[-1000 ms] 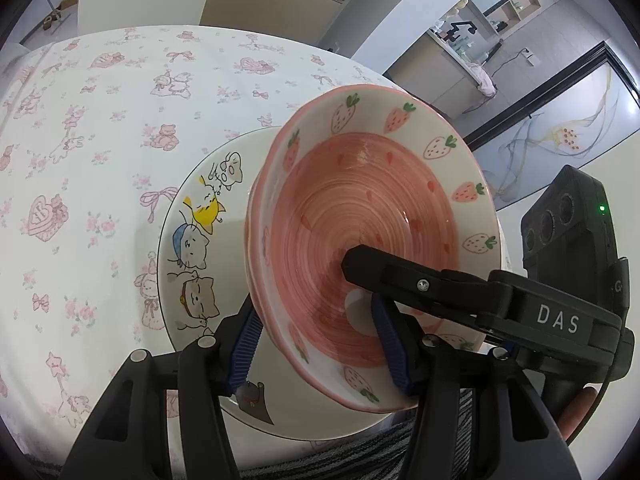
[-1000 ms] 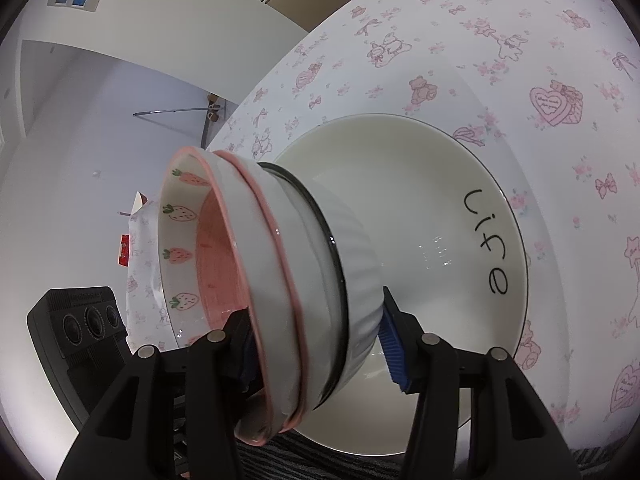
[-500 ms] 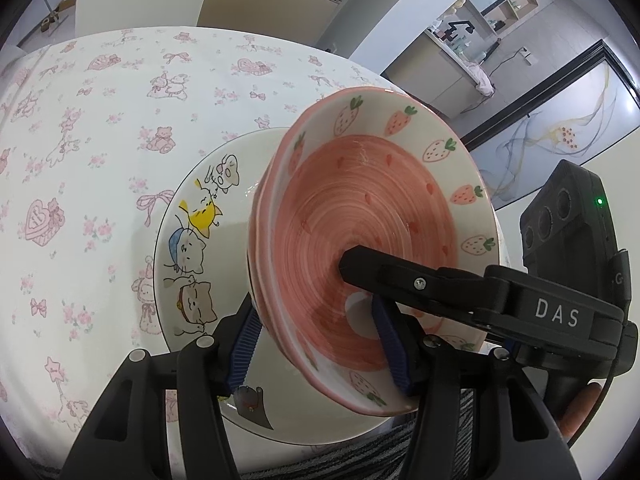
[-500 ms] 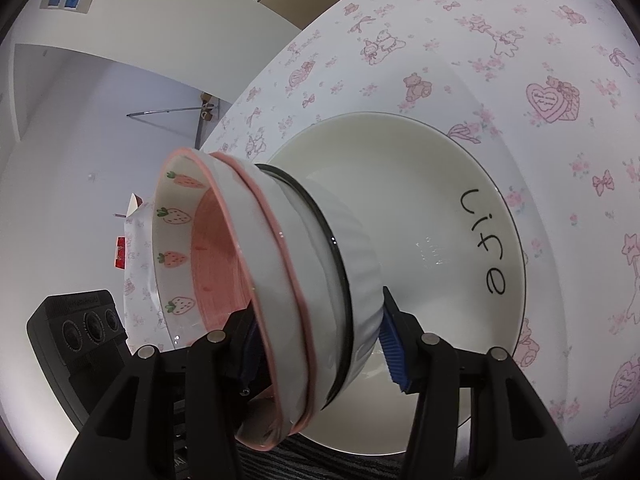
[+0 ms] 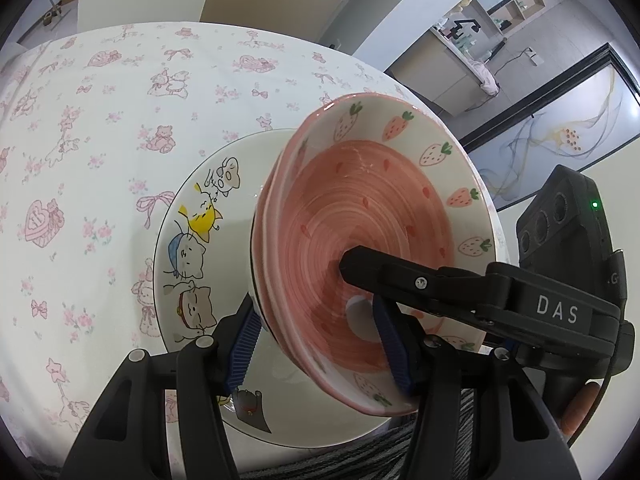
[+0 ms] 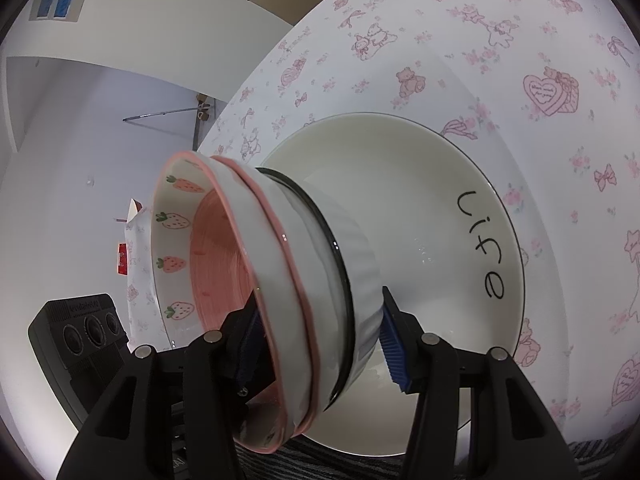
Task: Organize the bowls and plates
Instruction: 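Lower the pink bowls with both grippers onto the 'life' plate center, then open both grippers and raise them away from the bowls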
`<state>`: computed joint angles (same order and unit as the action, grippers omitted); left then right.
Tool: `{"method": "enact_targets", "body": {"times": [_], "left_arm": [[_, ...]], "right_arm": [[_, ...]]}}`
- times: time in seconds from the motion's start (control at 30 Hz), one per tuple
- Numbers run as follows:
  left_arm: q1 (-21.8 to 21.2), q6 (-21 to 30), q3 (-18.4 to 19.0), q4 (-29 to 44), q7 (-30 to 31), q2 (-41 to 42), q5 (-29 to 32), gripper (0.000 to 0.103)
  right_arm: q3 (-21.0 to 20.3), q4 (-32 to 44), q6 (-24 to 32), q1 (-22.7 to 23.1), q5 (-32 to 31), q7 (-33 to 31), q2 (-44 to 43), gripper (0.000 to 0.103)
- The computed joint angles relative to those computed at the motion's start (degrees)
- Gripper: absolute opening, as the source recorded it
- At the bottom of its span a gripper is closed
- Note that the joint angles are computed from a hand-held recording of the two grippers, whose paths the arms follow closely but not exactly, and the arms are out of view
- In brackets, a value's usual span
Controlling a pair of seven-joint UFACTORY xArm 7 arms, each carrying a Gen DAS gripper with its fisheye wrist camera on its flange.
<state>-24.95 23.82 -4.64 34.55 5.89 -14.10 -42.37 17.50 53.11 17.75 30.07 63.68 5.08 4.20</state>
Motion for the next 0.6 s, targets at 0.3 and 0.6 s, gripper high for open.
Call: {"method": "enact_targets", "body": {"times": [0.3,0.6], "left_arm": [[0.95,-1.95,-1.53,-0.41,-3.64,-0.27,4.49,0.069],[0.96,-2.79,-2.41,-0.63,-8.19,-0.83,11.09,0.071]], "right_arm": [[0.29,0.56,-0.75,-0.03,2.02,-1.02,0.62,0.057],[0.25,0.74,-0.76,0.63,-4.75,3.19,0.48,0.064]]}}
